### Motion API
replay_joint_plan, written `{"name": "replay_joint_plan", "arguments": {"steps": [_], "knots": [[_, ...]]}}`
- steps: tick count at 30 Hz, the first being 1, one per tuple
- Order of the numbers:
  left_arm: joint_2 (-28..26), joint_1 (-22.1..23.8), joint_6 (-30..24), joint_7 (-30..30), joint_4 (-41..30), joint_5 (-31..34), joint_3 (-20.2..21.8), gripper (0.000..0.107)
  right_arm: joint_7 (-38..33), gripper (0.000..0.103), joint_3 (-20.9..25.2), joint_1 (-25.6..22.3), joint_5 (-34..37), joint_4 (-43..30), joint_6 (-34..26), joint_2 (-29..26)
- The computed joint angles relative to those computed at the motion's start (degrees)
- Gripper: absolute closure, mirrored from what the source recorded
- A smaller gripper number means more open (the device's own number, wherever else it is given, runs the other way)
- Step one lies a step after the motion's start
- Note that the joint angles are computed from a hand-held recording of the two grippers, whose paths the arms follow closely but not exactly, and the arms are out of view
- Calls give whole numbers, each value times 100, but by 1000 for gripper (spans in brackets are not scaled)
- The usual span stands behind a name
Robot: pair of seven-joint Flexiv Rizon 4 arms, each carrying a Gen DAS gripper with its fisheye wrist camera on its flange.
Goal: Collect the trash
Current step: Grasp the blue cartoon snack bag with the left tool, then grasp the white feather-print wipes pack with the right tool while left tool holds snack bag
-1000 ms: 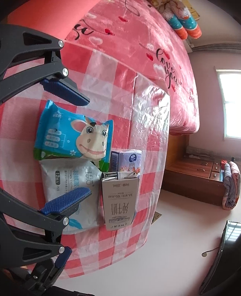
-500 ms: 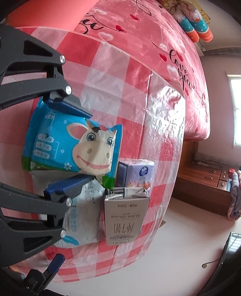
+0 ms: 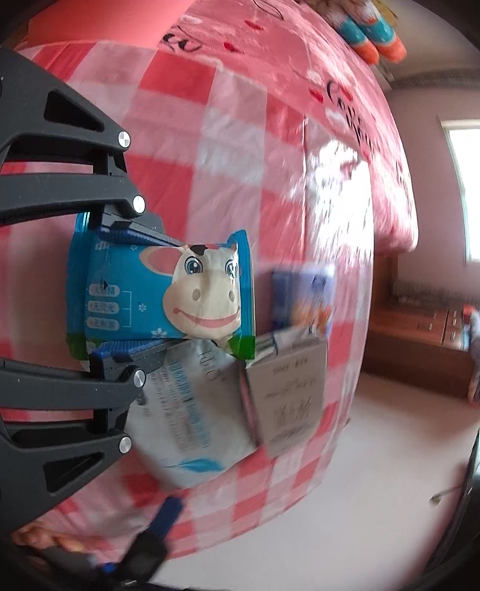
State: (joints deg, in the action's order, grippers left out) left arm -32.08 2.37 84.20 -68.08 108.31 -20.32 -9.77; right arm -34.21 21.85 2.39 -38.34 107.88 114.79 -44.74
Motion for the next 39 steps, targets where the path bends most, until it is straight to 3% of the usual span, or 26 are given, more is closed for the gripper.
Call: {"name": "replay_joint_plan", "arguments": {"steps": [2, 6, 11, 15, 23, 26, 31, 34, 39], "knots": [[83, 30, 33, 75, 151, -4, -139, 64, -82, 7, -309, 291, 324, 80, 26, 152], [325, 468, 1, 476, 602, -357, -880, 64, -321, 7, -804, 775, 1014, 227, 104, 390], [546, 958, -174, 1220, 1016, -1003, -1693, 64, -463, 7, -798, 761, 1262, 264, 80, 446], [605, 998, -44, 1613, 1083, -1430, -1848, 66, -619, 7, -955, 943, 1543, 310, 47, 535], [308, 744, 429, 1508, 542, -1551, -1498, 66, -779, 7, -869, 943, 1697, 253, -74, 521], [36, 179, 132, 961, 23, -1082, -662, 66, -799, 7, -777, 898, 1653, 199, -125, 485], [-213, 48, -263, 692, -355, -751, -408, 66, -836, 7, -631, 781, 1546, 178, -158, 445], [-189, -7, -210, 712, -292, -568, -369, 65, -807, 7, -517, 663, 1447, 154, -204, 412], [-37, 194, -232, 963, 3, -651, -783, 65, -711, 7, -445, 575, 1414, 150, -196, 380]]}}
